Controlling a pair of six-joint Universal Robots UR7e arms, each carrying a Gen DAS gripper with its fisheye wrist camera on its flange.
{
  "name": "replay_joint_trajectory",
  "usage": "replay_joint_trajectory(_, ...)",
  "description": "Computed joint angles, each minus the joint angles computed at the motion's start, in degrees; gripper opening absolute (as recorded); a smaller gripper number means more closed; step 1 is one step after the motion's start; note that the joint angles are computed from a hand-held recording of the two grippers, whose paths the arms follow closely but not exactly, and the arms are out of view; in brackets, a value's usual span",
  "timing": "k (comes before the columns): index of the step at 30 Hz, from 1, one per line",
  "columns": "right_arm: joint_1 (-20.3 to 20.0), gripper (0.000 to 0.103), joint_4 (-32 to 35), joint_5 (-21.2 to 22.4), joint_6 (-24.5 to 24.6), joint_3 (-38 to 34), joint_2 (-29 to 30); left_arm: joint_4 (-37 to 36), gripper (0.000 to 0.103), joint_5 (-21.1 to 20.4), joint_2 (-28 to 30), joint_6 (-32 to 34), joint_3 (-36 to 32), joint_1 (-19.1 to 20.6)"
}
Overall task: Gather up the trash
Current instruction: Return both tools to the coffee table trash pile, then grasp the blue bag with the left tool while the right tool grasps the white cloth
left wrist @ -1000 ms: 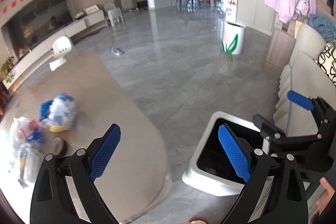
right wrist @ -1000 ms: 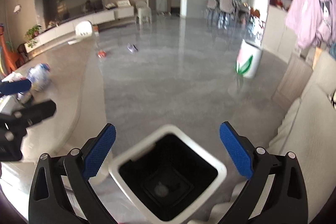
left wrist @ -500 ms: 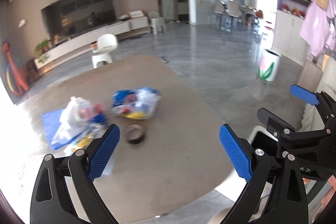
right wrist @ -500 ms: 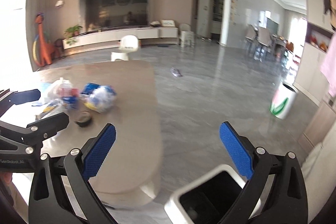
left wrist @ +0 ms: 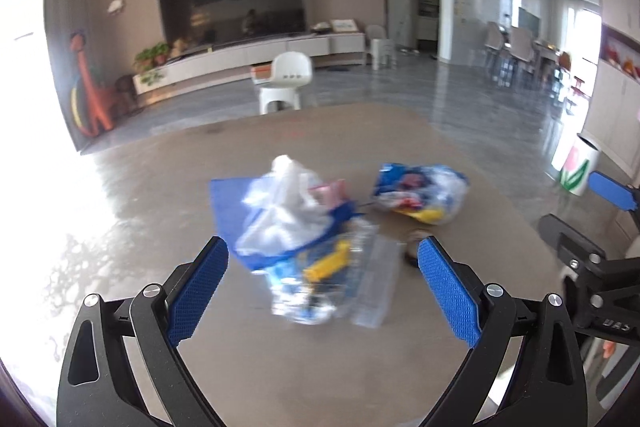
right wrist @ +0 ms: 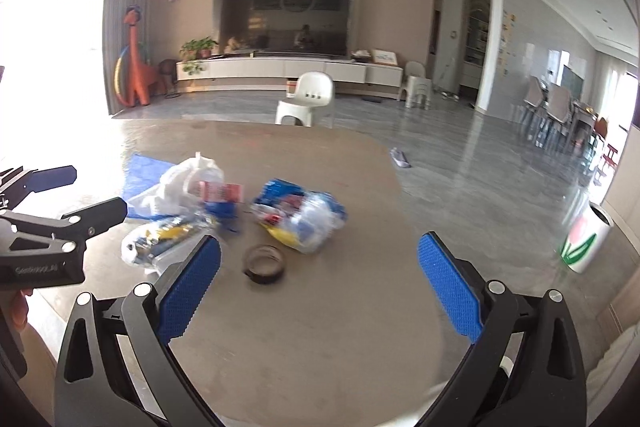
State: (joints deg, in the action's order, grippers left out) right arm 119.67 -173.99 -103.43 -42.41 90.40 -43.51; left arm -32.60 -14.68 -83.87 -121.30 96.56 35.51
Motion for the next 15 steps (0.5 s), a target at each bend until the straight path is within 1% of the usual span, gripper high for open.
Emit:
replay_joint_trajectory(4, 1.1, 0.098, 0.0, -0.3, 0.0, -1.0, 2.2, 2.8, 0.094, 0.1, -2.6, -2.5, 0.9, 1.1)
replay_joint_trajectory(6, 1.6, 0.098, 0.2, -0.5, 0.3, -1.6, 3.3, 1.2, 0.094, 0.4, -4.4, -1.5, 1.9, 1.8)
replay_joint_trajectory(8, 1.9, 0.098, 0.1, -0.4, 0.4, -1.5, 3.9, 0.9, 0.094, 0.5, -5.6, -2.1, 2.4, 2.5)
replay_joint_trajectory(10, 2.3, 0.098, 0.4, -0.7, 0.3, -2.2, 5.0, 2.7, 0.094, 0.1, -6.2, -4.8, 2.3, 3.3)
replay_joint_trajectory(12, 2.6, 0.098, 0.5, -0.8, 0.2, -2.5, 5.5, 1.6, 0.094, 0.3, -7.6, -4.8, 3.3, 4.2)
replay_joint_trajectory(13, 2.8, 0.098, 0.6, -0.8, -0.1, -2.8, 6.0, 3.8, 0.094, 0.2, -7.5, -7.0, 2.9, 4.6)
replay_joint_trajectory(15, 3.1, 0.098, 0.5, -0.8, -0.3, -3.4, 7.0, 4.0, 0.094, 0.3, -7.8, -6.9, 2.4, 5.8)
